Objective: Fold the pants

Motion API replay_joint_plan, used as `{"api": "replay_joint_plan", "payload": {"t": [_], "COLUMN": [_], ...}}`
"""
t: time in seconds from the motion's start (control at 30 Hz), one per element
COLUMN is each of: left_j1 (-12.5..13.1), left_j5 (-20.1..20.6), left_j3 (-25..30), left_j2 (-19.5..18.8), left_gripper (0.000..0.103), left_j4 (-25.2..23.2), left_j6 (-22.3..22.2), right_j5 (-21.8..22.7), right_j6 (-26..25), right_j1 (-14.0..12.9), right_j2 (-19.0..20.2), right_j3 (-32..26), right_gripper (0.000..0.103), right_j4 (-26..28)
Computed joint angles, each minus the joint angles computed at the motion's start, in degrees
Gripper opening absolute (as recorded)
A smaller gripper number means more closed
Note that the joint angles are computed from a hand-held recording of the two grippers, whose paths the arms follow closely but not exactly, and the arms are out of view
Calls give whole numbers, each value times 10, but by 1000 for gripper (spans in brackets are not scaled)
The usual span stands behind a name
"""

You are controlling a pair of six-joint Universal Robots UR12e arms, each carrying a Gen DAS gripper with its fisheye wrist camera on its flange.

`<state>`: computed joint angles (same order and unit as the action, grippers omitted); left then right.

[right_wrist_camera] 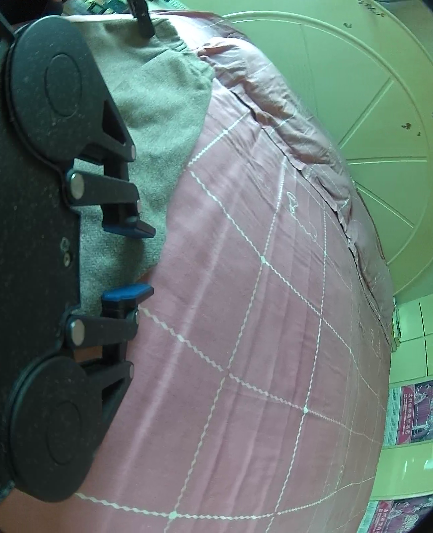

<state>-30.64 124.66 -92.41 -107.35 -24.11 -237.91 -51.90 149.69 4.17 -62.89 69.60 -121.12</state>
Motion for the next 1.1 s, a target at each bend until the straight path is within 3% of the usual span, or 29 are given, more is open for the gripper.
{"api": "replay_joint_plan", "payload": {"t": [0.23,0.33,0.4,0.47,0.6,0.7,0.83,0.93,1.0,1.1], "left_j1": [0,-2,-1,-1,-1,1,0,-2,-3,-3], "left_j5": [-2,-1,-2,-3,-7,-12,-10,-4,-2,-2], "left_j3": [-7,-10,-11,-11,-14,-19,-20,-17,-16,-16], "left_j2": [2,3,3,4,5,6,5,4,4,4], "left_gripper": [36,36,36,36,36,36,36,36,36,36], "left_j4": [14,14,16,15,20,30,30,26,25,27], "left_j6": [0,-3,-2,-4,-5,-9,-7,-1,1,0], "right_j5": [31,12,-10,-2,22,85,118,91,47,69], "right_j6": [-95,-97,-61,-38,-50,-54,-124,-129,-131,-164], "right_j1": [-3,2,4,1,-8,-22,-28,-22,-12,-10], "right_j2": [6,3,-3,-2,20,28,31,29,17,4], "right_j3": [-36,-28,-6,0,-45,-62,-82,-79,-56,-32], "right_gripper": [4,1,19,23,23,18,17,16,12,12], "right_j4": [117,92,14,-10,108,169,254,239,179,152]}}
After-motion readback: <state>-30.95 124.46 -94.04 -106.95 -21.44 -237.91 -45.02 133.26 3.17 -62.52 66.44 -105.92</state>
